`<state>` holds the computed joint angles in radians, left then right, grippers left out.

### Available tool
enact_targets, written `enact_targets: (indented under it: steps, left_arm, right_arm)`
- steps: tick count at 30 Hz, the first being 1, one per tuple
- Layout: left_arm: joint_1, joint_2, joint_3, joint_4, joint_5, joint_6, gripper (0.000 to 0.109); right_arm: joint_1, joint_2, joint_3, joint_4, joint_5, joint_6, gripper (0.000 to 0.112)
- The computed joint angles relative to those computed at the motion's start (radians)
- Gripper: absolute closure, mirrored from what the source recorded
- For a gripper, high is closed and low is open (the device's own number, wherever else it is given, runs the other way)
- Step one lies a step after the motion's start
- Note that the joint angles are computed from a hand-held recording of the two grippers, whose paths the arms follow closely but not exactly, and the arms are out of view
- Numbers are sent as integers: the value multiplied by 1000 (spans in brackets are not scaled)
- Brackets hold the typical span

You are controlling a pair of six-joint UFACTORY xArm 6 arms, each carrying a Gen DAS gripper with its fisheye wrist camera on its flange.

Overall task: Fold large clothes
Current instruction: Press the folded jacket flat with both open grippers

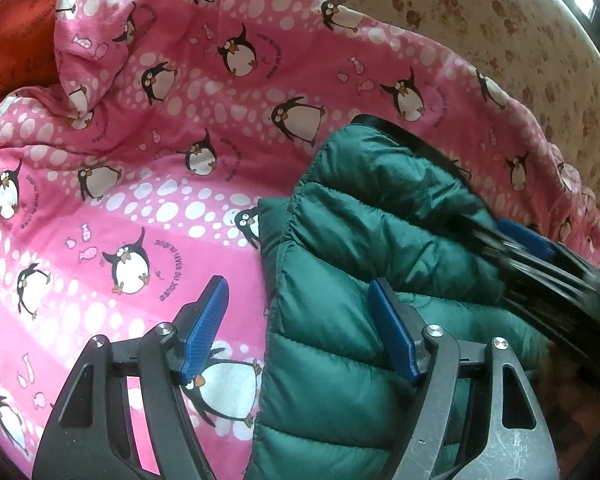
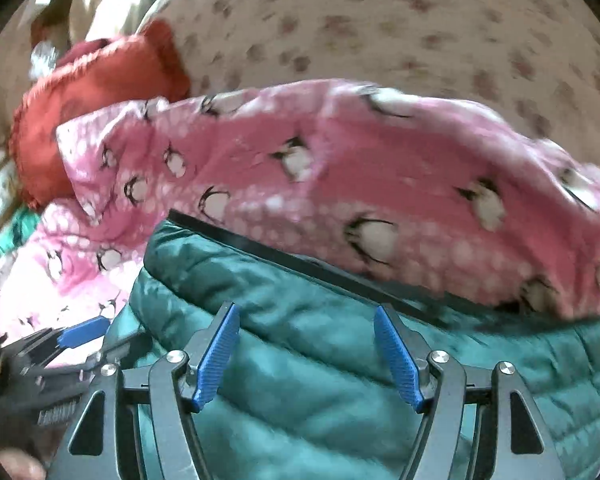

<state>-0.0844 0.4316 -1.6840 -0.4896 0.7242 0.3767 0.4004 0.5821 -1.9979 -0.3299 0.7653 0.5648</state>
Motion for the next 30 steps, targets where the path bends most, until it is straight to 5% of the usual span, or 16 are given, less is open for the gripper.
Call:
enact_targets:
  steps: [6, 8, 14, 18, 22, 30]
  left_arm:
    - [10, 32, -42, -10, 42, -7, 35]
    - [8, 37, -46, -3, 45, -16, 35]
    - [-5, 20, -15, 15, 10, -8, 35]
    - [-5, 18, -12, 11, 6, -8, 35]
    - [-10, 13, 0, 19, -13, -14, 35]
    - [-16, 11, 15, 20, -39, 0, 35]
  right_arm:
    - [-13, 212, -271, 91, 170, -33, 42]
    - [-21, 219, -259, 113, 149, -30, 40]
    - [-40, 53, -9, 155, 6, -10, 40]
    - [-66, -164, 250, -25, -62, 52, 40]
    - [-131, -340, 446, -245, 17, 209, 40]
    - [-291, -446, 621, -254, 55, 345, 40]
